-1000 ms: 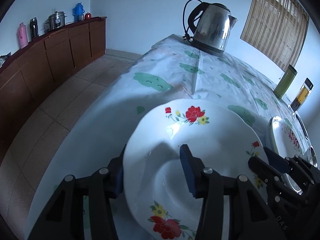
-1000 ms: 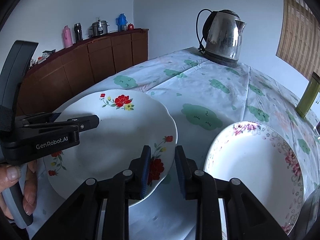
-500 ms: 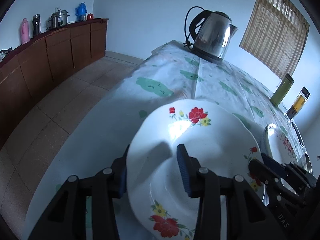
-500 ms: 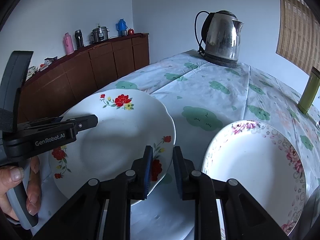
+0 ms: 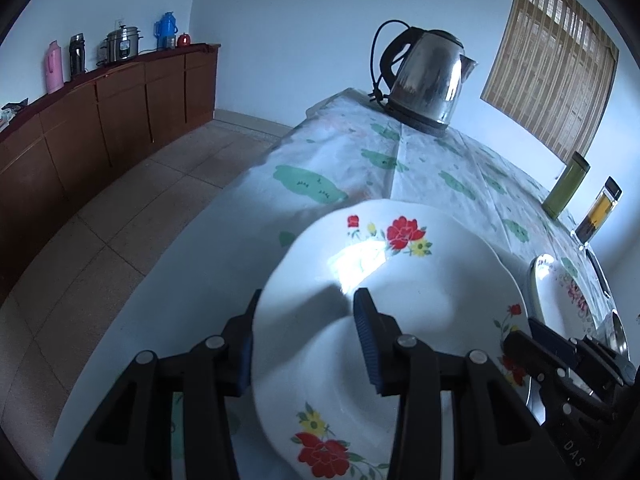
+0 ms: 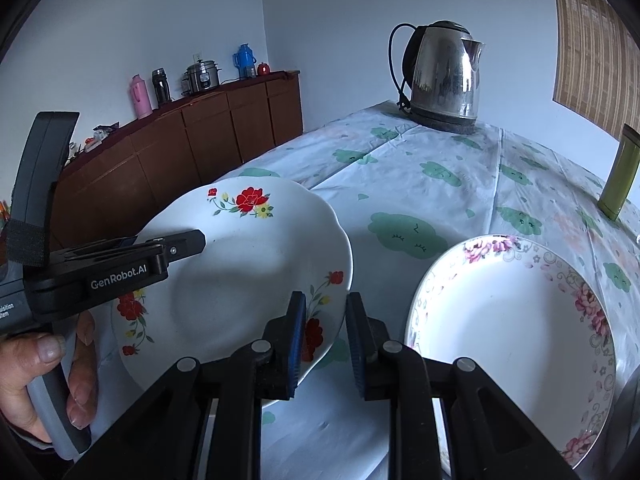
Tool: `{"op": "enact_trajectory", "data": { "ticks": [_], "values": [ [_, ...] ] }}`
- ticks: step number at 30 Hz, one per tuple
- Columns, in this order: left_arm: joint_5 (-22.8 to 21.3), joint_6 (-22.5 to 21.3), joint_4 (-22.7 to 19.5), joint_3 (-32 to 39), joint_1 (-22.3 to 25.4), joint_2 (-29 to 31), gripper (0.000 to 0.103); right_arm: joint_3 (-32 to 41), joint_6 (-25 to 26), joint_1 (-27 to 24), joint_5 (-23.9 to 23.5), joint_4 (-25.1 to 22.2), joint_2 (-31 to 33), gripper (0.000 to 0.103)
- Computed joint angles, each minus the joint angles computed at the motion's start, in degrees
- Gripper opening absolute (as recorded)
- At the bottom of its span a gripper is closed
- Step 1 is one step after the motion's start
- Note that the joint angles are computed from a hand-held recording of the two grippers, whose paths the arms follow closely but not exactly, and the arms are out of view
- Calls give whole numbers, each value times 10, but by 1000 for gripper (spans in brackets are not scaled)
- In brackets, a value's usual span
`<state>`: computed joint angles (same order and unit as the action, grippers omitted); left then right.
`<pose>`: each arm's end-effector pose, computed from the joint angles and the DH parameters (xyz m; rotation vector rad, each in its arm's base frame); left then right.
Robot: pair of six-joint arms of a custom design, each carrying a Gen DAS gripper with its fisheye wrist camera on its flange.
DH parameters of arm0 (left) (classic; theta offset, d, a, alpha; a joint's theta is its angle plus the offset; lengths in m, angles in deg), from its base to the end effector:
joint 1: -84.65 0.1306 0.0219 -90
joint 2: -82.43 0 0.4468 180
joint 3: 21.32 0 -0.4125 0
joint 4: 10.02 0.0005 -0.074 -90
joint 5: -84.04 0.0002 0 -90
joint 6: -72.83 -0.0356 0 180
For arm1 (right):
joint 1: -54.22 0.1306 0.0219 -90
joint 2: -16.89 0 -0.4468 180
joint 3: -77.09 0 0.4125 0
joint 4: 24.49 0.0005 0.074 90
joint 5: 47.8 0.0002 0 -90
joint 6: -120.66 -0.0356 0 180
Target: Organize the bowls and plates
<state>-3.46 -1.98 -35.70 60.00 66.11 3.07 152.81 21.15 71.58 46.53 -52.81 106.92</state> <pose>0.5407 -0.1835 0.3556 0.0911 2.3791 -0.3358 0.4803 0.1468 0.4011 -0.1202 2.3139 0.1509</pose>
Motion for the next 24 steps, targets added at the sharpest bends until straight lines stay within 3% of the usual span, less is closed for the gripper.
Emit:
{"op": "enact_trajectory", "data": {
  "ticks": [5,24],
  "values": [
    [-2,-5,25,-7,-5,-8,41,-7,1,-5,4,13,-6,22],
    [-36,0,-11,50,-43,6,41,-23,-21,-37,-5,23,-39,22]
  ]
}}
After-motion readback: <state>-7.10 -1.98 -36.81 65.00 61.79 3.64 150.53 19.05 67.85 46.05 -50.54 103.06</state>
